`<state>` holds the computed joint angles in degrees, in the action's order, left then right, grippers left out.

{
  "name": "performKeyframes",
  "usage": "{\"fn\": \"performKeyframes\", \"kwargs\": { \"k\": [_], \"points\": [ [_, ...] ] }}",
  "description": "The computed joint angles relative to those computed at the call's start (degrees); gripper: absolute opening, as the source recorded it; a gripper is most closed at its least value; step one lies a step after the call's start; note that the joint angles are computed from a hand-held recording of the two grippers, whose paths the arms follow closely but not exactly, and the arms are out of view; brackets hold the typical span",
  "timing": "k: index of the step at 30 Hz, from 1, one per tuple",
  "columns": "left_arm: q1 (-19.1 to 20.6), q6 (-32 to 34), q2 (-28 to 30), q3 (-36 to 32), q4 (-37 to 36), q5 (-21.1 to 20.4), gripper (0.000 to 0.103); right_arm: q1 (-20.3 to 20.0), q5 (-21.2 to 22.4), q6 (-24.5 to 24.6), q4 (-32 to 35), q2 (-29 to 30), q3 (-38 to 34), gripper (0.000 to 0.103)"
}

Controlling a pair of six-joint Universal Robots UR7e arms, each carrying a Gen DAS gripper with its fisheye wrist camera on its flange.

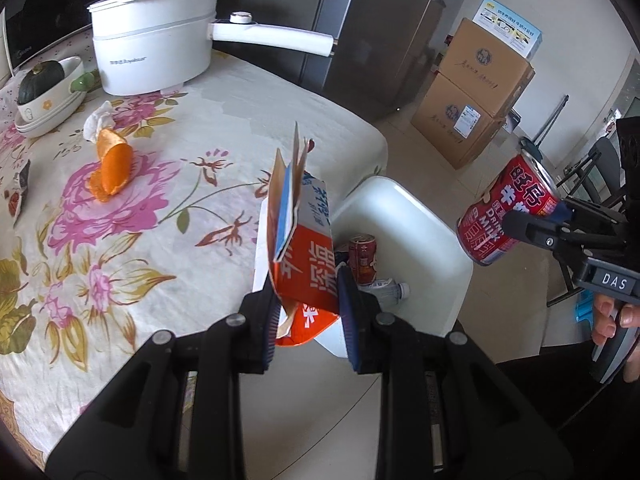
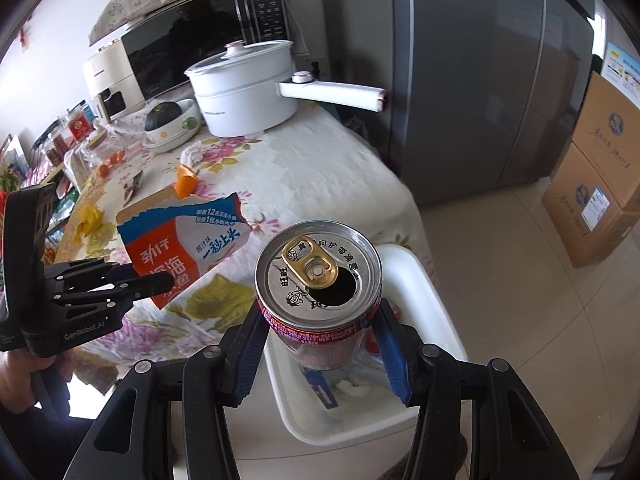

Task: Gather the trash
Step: 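Carry the carton and red can to the white basin and release both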

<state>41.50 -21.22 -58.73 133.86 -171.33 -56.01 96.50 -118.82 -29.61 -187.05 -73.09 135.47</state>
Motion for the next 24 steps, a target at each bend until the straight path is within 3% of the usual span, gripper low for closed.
{"fn": "performKeyframes", "kwargs": {
  "k": [12,23,24],
  "points": [
    [-1.0,2.07,8.48,-4.86,0.52,-5.0,0.03,-7.4,-0.61,-3.43,-0.54,-6.66,3.6,0.054],
    [-0.7,3.28,13.91,-8.53,1.82,-8.23,0.031,-10.09,-0.47,-4.09,-0.02,-8.64,4.12,0.054],
    [-0.55,3.38,14.13,-8.92,2.72,-8.29,0.035,-10.08,-0.57,-4.01,0.01,-8.52,4.01,0.054]
  ]
}}
